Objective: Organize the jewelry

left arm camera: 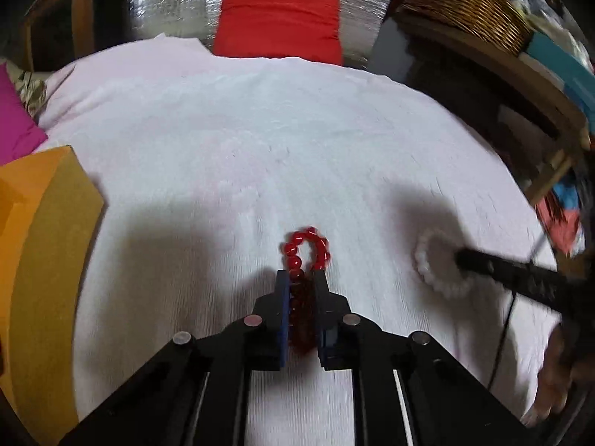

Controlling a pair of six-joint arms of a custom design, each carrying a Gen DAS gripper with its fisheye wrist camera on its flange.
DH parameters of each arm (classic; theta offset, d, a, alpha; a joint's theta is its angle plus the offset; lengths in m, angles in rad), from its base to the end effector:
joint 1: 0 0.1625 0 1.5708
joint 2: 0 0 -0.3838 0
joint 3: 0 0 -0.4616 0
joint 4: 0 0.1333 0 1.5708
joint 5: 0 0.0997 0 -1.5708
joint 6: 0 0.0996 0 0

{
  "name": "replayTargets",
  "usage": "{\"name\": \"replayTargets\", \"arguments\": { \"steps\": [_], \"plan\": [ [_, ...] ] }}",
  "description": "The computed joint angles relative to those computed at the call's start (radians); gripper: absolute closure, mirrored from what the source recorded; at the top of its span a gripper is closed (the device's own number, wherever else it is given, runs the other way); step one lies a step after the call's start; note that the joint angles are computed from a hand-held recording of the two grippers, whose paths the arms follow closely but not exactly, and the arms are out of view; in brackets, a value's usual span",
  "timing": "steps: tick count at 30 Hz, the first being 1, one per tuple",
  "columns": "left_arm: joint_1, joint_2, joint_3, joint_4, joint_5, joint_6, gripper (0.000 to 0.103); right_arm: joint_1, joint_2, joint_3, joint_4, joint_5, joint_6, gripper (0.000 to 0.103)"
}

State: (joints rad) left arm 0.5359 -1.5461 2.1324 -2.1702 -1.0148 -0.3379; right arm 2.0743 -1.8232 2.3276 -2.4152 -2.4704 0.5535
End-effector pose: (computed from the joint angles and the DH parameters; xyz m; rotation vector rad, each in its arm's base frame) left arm -0.3305 -0.4125 0.2075 0.9091 2.5169 -0.4976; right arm 0.2525 -0.3437 0.2859 -0.2550 -2.3583 0.9259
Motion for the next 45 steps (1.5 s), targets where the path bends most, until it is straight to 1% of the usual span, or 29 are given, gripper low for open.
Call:
{"name": "replayTargets", "arguments": {
  "steps": [2,5,7,9,10,15,17,25,32,34,36,39,45],
  "plan": [
    [-0.018,-0.022,0.014,0.042,0.015,-0.014,0.09,-0.004,-0.002,0.001,0.005,0.003,0.004,0.092],
    [-0.029,-0.028,0.021,0.074,0.041,-0.021,0.09,0.002,0.018,-0.008,0.01,-0.014,0.016,0.092],
    [-0.034,-0.037,0.024,0.084,0.045,-0.026,0.085,0.004,0.035,-0.017,0.014,-0.024,0.031,0.092],
    [-0.035,-0.039,0.023,0.087,0.06,-0.034,0.069,0.001,0.042,-0.021,0.011,-0.025,0.043,0.092],
    [-0.035,-0.05,0.027,0.091,0.064,-0.034,0.067,-0.001,0.052,-0.027,0.006,-0.024,0.044,0.091],
    [-0.031,-0.059,0.029,0.079,0.082,-0.004,0.066,-0.013,0.06,-0.028,-0.023,-0.019,0.015,0.09],
    [-0.032,-0.053,0.028,0.082,0.1,-0.001,0.066,-0.018,0.065,-0.034,-0.029,-0.016,0.008,0.09],
    [-0.043,-0.029,0.027,0.069,0.133,0.003,0.065,-0.021,0.061,-0.025,-0.046,-0.015,-0.008,0.09],
    [-0.055,-0.021,0.028,0.084,0.162,0.001,0.064,-0.019,0.05,-0.017,-0.045,-0.012,-0.008,0.09],
    [-0.058,-0.016,0.026,0.089,0.168,-0.005,0.06,-0.018,0.051,-0.018,-0.044,-0.012,-0.006,0.09],
    [-0.06,-0.009,0.024,0.093,0.179,-0.013,0.051,-0.018,0.046,-0.015,-0.043,-0.009,-0.006,0.09],
    [-0.062,0.001,0.022,0.095,0.188,-0.016,0.05,-0.017,0.039,-0.011,-0.042,-0.005,-0.007,0.09],
    [-0.059,0.017,0.017,0.109,0.185,-0.015,0.049,-0.019,0.02,-0.002,-0.04,0.008,-0.017,0.09]
  ]
}}
